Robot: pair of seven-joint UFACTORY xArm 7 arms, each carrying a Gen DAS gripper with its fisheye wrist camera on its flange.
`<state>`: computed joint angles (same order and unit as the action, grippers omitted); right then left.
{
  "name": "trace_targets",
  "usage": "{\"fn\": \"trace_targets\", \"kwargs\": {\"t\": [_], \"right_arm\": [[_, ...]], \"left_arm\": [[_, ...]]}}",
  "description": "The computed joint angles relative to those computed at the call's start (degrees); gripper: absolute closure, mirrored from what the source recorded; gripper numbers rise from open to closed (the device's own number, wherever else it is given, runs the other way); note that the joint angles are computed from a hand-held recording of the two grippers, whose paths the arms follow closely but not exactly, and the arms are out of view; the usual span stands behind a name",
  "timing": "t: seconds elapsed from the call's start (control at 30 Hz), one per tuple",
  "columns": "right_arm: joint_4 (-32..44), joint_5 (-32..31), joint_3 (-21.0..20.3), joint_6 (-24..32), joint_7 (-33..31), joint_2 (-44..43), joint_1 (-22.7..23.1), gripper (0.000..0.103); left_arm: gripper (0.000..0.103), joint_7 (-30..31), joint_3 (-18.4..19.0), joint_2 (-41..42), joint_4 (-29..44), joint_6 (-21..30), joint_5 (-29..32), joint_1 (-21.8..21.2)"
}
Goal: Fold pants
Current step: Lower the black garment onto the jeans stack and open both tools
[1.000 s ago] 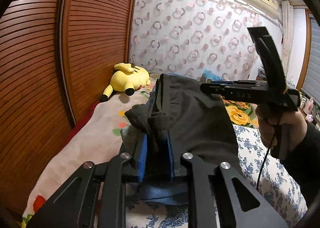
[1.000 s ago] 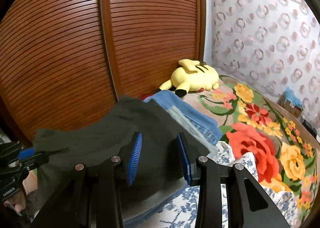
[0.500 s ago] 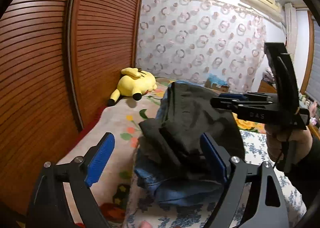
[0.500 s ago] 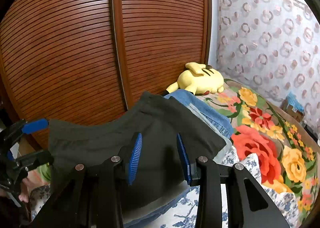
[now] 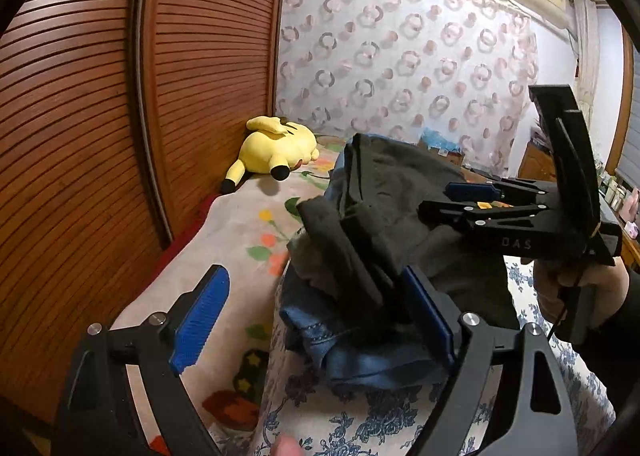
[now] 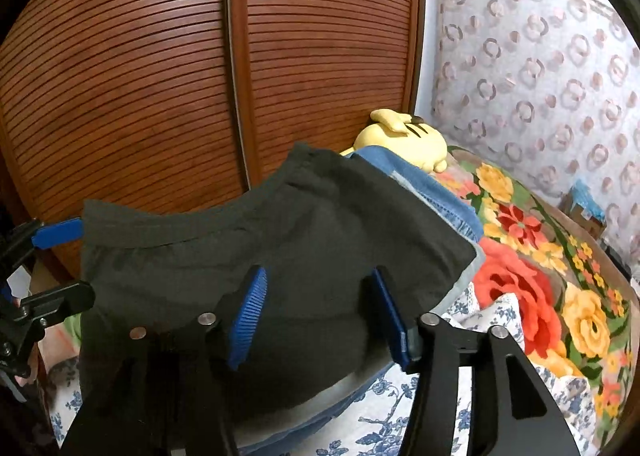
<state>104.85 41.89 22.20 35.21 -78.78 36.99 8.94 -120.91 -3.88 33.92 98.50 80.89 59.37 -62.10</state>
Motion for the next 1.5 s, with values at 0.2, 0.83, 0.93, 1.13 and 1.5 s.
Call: {"fn": "trace_targets", "kwargs": {"t": [0.2, 0.83, 0.93, 1.13, 1.5], "right_arm": [[-2.7, 1.2, 0.5, -1.5, -0.9, -1.6, -0.6, 0.036], [-21.3, 22.0, -0.4, -3.9, -15.2, -16.4, -4.2, 0.022], [-25.1, 26.3, -1.9, -3.0, -18.2, -19.8, -4.2, 0.021], [-32.4, 32.9, -5.7, -2.3, -21.9, -26.4, -2.6, 0.021], [-44.7, 41.2, -14.4, -1.1, -25.4, -37.4, 1.5, 0.018]], "left_arm": [[0.015, 0.7, 0.0, 0.4, 0.8, 1.5, -0.6, -0.5], [0.015, 1.3, -0.5, 0.6, 3.5, 8.3, -1.4, -4.0], [0.015, 1.7, -0.6, 0.9, 4.4, 9.4, -1.1, -4.7], [0.015, 2.1, -0.5, 1.2, 5.4, 10.1, -0.4, -6.0], [0.015, 4.7, 0.0, 2.8, 7.1, 7.3, 0.8, -7.0]]}}
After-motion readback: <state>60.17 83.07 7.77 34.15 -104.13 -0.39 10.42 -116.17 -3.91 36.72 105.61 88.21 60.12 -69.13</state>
